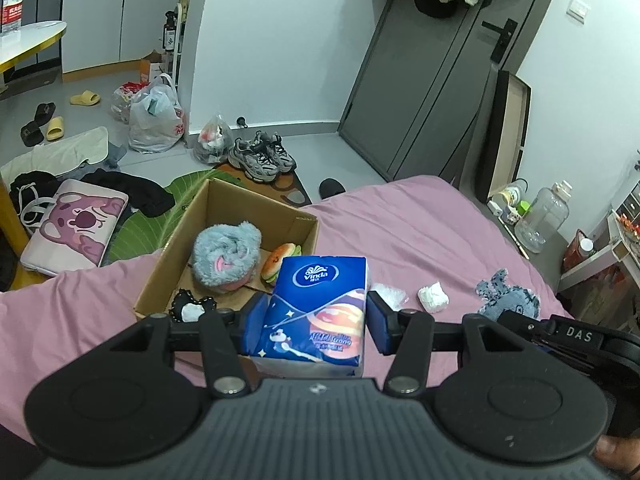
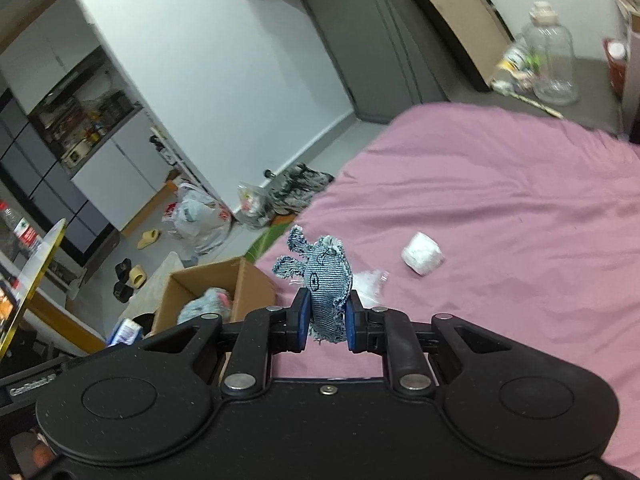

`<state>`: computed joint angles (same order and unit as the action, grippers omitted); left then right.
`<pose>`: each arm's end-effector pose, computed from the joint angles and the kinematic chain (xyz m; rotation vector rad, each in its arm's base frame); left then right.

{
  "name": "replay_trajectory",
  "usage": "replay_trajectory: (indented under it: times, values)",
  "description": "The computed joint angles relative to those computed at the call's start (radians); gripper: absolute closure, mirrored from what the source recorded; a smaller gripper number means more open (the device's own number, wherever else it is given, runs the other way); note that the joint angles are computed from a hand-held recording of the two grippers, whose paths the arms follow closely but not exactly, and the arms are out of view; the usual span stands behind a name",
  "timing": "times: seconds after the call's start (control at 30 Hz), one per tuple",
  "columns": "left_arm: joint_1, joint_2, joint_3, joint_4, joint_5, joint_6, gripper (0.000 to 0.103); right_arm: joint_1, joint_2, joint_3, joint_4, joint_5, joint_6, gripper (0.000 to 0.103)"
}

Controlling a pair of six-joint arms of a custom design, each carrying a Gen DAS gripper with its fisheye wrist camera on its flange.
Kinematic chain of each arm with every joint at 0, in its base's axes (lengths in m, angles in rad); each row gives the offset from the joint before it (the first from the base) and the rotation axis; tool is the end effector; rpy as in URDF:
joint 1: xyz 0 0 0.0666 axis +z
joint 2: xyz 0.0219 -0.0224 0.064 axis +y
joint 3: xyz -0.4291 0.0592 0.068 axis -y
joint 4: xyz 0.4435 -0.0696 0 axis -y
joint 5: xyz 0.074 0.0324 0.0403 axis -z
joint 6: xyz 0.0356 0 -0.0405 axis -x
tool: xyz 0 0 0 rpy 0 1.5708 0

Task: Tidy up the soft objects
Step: 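Carry the denim plush in the right gripper over the box while the left carries the tissue pack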

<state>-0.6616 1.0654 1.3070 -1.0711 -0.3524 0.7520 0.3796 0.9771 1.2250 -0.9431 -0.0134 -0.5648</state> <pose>0.3045 -0.2220 0.5657 -0.2682 2.3366 -0.2744 0.3271 0.1306 0.5628 0.2071 2.3091 0.5074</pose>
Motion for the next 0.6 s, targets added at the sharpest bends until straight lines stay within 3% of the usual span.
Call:
replay_trajectory:
  times: [0.6]
  values:
    - [0.112, -0.106, -0.082, 0.025, 0.073, 0.001, 0.051, 0.166, 0.064, 0.089, 0.009, 0.093, 0.030, 0.084]
